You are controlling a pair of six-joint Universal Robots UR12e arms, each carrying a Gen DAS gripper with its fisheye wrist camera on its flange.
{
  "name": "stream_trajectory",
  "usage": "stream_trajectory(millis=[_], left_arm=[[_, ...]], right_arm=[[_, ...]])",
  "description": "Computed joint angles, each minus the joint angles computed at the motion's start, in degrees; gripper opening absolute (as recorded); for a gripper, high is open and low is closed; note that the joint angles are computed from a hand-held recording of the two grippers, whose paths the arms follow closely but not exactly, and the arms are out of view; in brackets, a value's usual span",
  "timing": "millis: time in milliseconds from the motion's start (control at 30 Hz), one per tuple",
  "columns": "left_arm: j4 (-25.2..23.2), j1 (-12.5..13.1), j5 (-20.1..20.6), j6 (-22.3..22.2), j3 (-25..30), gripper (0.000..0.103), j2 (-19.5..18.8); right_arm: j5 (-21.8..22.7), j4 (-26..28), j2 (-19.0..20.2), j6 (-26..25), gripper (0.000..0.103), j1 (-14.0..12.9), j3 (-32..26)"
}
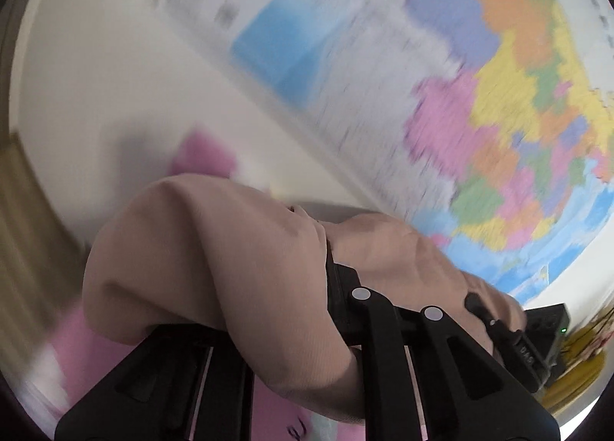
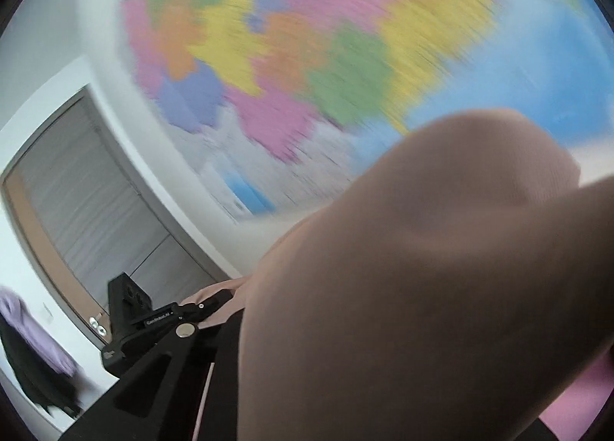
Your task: Fold large clothes
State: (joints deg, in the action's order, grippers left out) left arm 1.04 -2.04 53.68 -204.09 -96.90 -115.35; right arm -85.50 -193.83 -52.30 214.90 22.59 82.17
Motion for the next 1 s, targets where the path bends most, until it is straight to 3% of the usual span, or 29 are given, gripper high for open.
stream_trajectory(millis=[100,200,267,333,400,433,467,567,700,733,800,833,867,900,933,1000], left_arm=[[0.62,0.64,0.39,1.41,-0.27,0.013,-0.75],[-8.66,1.72,1.51,3.54,-0.77,0.016,-2.23],[-11.95,2.26,1.14,2.06,-1.31,0.021,-3.0],[-10.67,3.32,-2.26,-0.82,-2.12,0.022,-3.45],[-12.46,3.43,-1.52,1.47,-1.92,0.028,-2.63],[-13.29,3.28,-0.57,2.78,-1.9,0.029,-2.23],[-14.55,2.95,0.7,4.56,-1.77,0.03,-1.75],[-15.69,2.49,1.63,6.78,-1.88,0.04,-1.26],[-14.93,2.5,1.63,5.27,-2.28,0.039,-1.43],[-15.26,2.67,1.57,5.25,-2.38,0.037,-1.25],[-15.85,2.61,1.25,5.16,-2.15,0.033,-1.11],[-16.02,2.63,1.18,5.22,-2.04,0.03,-1.01],[-15.84,2.66,1.14,4.9,-2.03,0.027,-0.92],[-15.32,2.78,0.78,4.47,-2.07,0.023,-0.86],[-15.13,2.83,0.65,4.41,-2.13,0.019,-0.72],[-14.75,2.75,1.23,4.74,-2.13,0.015,-0.33]], right_arm=[[2.44,1.56,1.6,-1.86,0.012,0.1,-1.58],[6.24,8.9,3.17,-3.59,0.013,0.13,-1.95],[9.16,15.04,3.97,-3.3,0.022,0.04,-2.34],[10.83,18.54,4.2,-2.23,0.03,-0.08,-1.84],[11.78,17.04,3.63,0.69,0.045,-0.54,-0.09],[12.5,15.94,3.07,2.91,0.061,-0.96,1.23],[12.8,15.06,2.72,4.46,0.066,-1.25,2.1],[14.19,10.73,0.89,9.38,0.074,-2.51,6.61],[12.02,6.01,-1.18,14.04,0.076,-3.42,11.47],[13.15,4.23,-1.12,15.85,0.076,-3.86,12.02],[14.28,1.84,-0.58,18.2,0.074,-4.28,12.1],[15.56,1.78,-0.12,18.13,0.063,-4.52,11.52],[17.55,2.88,0.64,18.36,0.04,-4.83,10.53],[19.34,3.79,0.74,19.01,0.028,-5.12,10.94],[20.97,4.77,1.48,19.54,0.019,-5.26,9.89],[21.15,3.24,2.65,20.14,0.016,-5.17,8.79]])
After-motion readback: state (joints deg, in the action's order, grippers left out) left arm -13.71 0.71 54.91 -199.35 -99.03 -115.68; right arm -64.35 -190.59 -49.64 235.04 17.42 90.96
